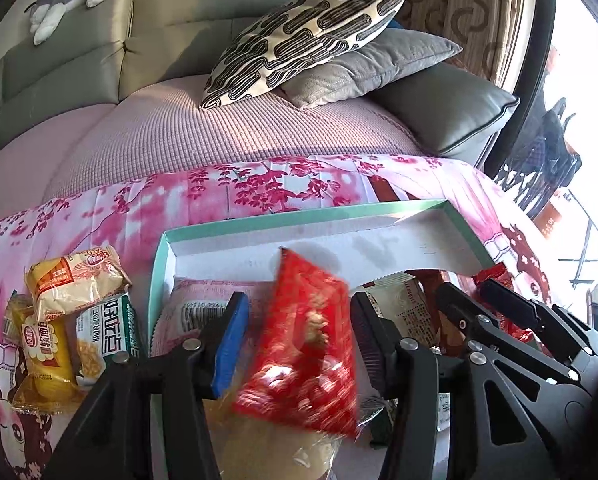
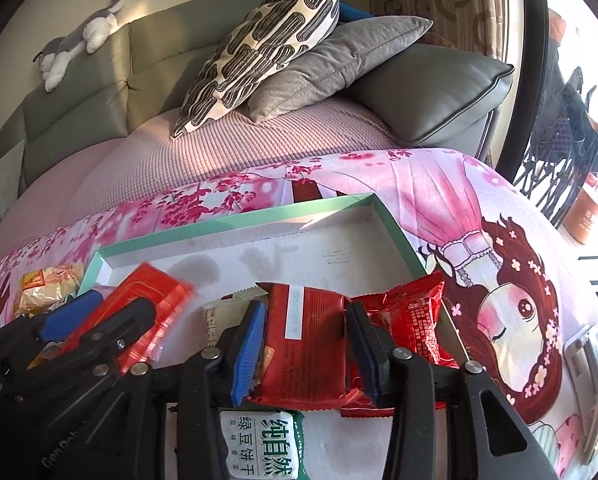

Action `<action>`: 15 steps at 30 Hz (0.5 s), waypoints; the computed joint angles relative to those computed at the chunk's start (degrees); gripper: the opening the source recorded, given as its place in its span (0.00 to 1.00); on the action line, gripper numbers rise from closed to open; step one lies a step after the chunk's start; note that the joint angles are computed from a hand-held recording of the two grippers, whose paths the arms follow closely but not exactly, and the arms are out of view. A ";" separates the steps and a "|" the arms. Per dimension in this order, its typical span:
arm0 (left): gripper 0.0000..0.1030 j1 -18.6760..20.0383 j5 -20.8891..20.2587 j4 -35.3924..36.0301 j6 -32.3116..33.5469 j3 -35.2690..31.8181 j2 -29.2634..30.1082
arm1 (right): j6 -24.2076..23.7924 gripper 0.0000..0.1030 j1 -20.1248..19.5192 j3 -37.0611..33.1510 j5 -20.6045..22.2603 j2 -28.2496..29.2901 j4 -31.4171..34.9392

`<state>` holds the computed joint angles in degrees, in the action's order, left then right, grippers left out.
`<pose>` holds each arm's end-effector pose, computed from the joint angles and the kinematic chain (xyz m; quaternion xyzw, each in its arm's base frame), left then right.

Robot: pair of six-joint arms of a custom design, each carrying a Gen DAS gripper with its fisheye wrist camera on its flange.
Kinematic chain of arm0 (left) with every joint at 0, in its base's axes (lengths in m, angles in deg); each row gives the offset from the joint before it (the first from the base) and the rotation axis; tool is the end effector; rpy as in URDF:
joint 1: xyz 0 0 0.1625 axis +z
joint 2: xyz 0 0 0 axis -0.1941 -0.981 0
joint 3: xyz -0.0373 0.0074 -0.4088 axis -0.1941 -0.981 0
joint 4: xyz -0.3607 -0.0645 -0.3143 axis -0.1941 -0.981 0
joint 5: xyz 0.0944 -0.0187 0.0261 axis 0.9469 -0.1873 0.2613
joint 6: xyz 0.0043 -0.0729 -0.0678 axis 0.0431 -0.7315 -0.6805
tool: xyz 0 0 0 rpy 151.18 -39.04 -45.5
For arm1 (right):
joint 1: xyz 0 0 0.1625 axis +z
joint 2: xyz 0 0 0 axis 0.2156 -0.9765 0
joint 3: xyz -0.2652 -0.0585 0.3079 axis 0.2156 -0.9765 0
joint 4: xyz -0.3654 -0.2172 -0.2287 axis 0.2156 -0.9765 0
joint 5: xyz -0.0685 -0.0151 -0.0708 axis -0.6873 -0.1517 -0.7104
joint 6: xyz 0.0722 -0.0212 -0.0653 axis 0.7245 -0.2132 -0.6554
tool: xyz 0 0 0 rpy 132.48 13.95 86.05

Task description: Organize snacks

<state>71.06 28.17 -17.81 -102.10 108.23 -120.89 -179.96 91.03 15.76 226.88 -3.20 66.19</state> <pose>-0.1919 -0.6542 0.0549 0.4459 0.8731 -0.1367 0.1420 0.1732 -0.5478 0.0708 -0.1841 -0.7548 0.4489 0.4414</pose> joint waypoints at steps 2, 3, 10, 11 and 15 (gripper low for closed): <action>0.53 0.05 0.35 0.73 -0.37 -0.18 -0.38 | 0.29 0.49 0.48 -0.36 0.16 0.09 0.77; 0.53 0.00 0.39 0.93 -0.40 -0.10 -0.71 | 0.10 0.49 0.75 -0.52 0.32 0.17 0.82; 0.64 -0.27 -1.56 2.41 -2.39 0.61 -2.83 | 3.54 0.55 2.68 -2.98 2.05 1.67 6.04; 0.65 -0.29 -2.08 2.50 -2.58 0.73 -3.11 | 4.39 0.56 2.81 -3.17 2.05 1.81 6.98; 0.75 -0.48 -4.80 1.18 -2.44 2.04 -4.79 | 8.63 0.64 3.40 -4.03 1.90 2.81 11.44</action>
